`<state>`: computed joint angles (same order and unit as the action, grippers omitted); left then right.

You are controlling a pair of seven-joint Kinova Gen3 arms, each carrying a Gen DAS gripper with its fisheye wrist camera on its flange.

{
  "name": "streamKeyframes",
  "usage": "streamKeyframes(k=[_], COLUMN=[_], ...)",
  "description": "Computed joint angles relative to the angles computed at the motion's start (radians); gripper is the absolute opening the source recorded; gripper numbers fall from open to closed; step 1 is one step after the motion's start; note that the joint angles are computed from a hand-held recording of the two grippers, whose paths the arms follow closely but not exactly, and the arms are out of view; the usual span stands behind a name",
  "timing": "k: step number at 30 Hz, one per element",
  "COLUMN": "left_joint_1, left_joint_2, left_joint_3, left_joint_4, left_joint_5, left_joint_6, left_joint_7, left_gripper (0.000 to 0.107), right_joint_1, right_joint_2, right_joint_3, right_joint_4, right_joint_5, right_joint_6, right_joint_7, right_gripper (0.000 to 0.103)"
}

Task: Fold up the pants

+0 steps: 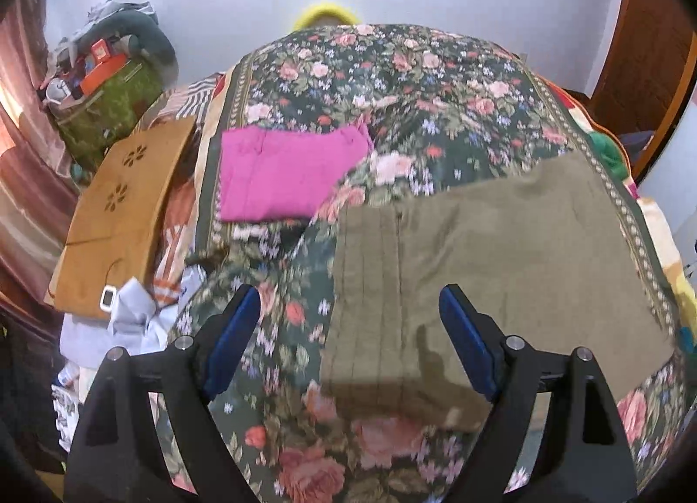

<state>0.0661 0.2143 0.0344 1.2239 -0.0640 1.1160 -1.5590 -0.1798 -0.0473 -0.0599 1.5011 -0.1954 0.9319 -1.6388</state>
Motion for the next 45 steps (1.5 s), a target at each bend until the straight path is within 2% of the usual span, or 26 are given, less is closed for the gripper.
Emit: streamKeyframes(k=[2,9,14,24,25,27,31,32,36,40,45], left_joint_1=[0.000,-0.007,-0.007,-0.025,-0.033,-0.050,-0.068,-0.070,-0.071,-0.012,0.028], left_joint_2=[0.026,0.146,0.241,0.370,0.375,0.382,0.367,0.361,0.328,0.300,0.304], left_joint_3=[0.001,0.001,-0.005,-0.004,0.000,0.007,0.009,0.007,-0.007,-0.041,-0.044], left_joint_4=[-0.037,-0.183,-0.282,-0.392,-0.391,-0.390,-0.344,-0.330,-0.255,-0.197,-0.226], left_joint_5=[0.003,0.028,0.032,0.065,0.077,0.103,0.132,0.133,0.131,0.048,-0.032], left_joint_6=[0.009,0.076,0.131,0.204,0.204,0.204,0.162,0.148,0.069,0.003,0.035], left_joint_7=[0.001,-0.014,-0.016,-0.018,-0.020,-0.024,-0.029,-0.029,0.000,0.065,0.082], left_gripper=[0.089,0.089,0.089,0.089,0.089,0.090,0.089,0.087,0.079,0.079,0.079], right_joint_1=[0.004,0.060,0.071,0.107,0.106,0.111,0.112,0.110,0.118,0.071,0.047], right_joint_2=[0.035,0.191,0.314,0.560,0.579,0.614,0.647,0.643,0.638,0.634,0.651], right_joint_3=[0.007,0.016,0.006,-0.013,-0.013,-0.017,-0.020,-0.019,-0.023,0.001,0.014], right_joint_4=[-0.030,-0.162,-0.279,-0.548,-0.570,-0.611,-0.637,-0.625,-0.602,-0.595,-0.657], right_joint_5=[-0.006,-0.091,-0.058,-0.052,-0.048,-0.047,-0.036,-0.028,-0.030,0.034,0.075], right_joint_6=[-0.007,0.028,0.071,0.197,0.208,0.237,0.255,0.247,0.226,0.210,0.269], right_joint_7=[0.020,0.095,0.100,0.084,0.081,0.079,0.082,0.089,0.103,0.097,0.070], right_gripper=[0.061,0.061,0.061,0.061,0.059,0.050,0.015,0.010,0.007,0.007,0.008])
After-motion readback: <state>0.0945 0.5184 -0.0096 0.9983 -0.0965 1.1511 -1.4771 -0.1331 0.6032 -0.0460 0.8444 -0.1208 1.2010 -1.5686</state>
